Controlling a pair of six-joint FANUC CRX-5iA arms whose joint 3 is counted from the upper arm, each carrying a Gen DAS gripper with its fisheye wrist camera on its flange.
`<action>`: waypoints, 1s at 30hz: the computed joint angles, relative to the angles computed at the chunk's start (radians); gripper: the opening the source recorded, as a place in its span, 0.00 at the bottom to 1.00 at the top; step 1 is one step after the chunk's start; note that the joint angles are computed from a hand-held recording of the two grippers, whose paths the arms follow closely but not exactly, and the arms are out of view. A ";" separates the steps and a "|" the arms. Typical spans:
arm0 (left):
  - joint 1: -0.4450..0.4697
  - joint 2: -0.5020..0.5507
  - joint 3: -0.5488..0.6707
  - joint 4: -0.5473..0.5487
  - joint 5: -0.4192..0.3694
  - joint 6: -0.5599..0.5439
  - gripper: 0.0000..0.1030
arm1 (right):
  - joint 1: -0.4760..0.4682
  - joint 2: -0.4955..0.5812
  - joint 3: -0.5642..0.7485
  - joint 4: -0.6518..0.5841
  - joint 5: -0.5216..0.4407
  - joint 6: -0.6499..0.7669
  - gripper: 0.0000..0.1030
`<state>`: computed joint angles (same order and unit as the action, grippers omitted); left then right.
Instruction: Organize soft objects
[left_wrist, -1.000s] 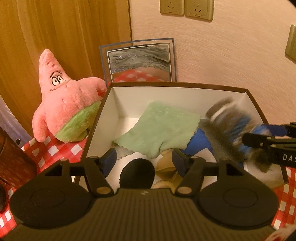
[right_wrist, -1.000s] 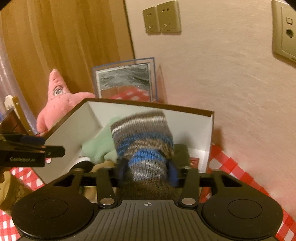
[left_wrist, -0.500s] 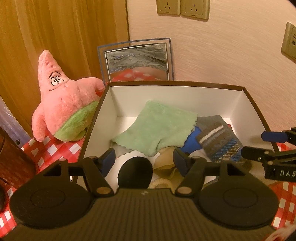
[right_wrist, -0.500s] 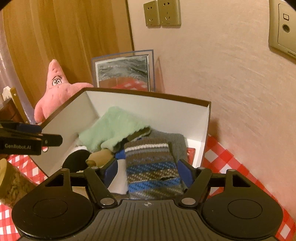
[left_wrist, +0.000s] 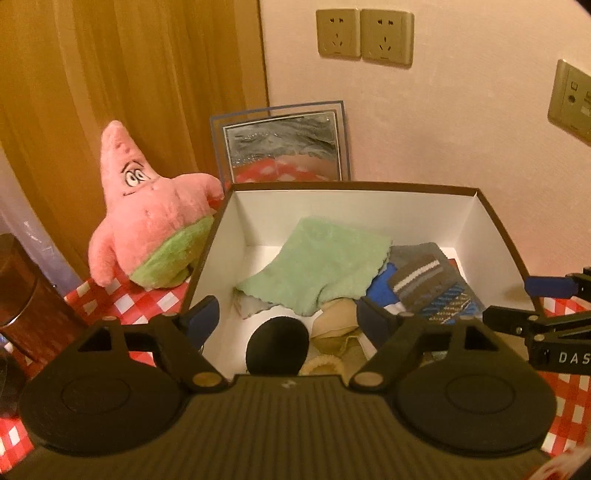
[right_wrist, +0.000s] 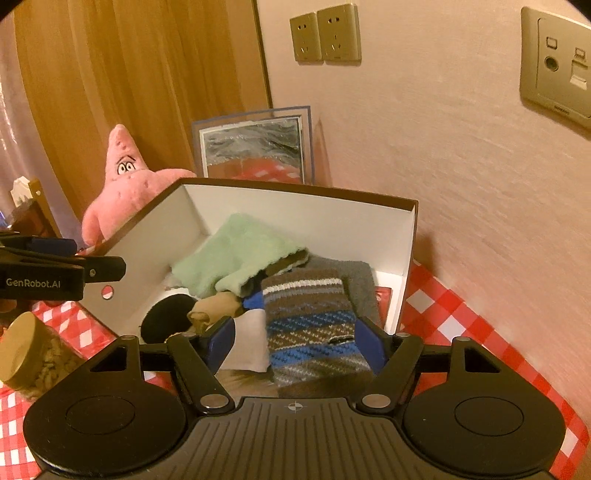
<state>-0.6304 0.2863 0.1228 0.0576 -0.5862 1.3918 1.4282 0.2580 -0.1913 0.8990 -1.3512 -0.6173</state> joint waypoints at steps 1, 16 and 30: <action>0.002 -0.010 -0.011 0.009 0.003 -0.003 0.78 | 0.004 0.003 0.008 -0.002 -0.008 0.001 0.69; 0.023 -0.252 -0.282 0.165 0.127 -0.106 0.78 | 0.133 0.094 0.129 0.080 -0.227 -0.024 0.69; 0.078 -0.568 -0.536 0.261 0.066 -0.219 0.78 | 0.260 0.211 0.335 0.057 -0.365 -0.100 0.69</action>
<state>-0.5525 -0.2815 -0.4133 0.3187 -0.5204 1.1724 1.6880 0.4688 0.1439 0.9564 -1.7157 -0.7174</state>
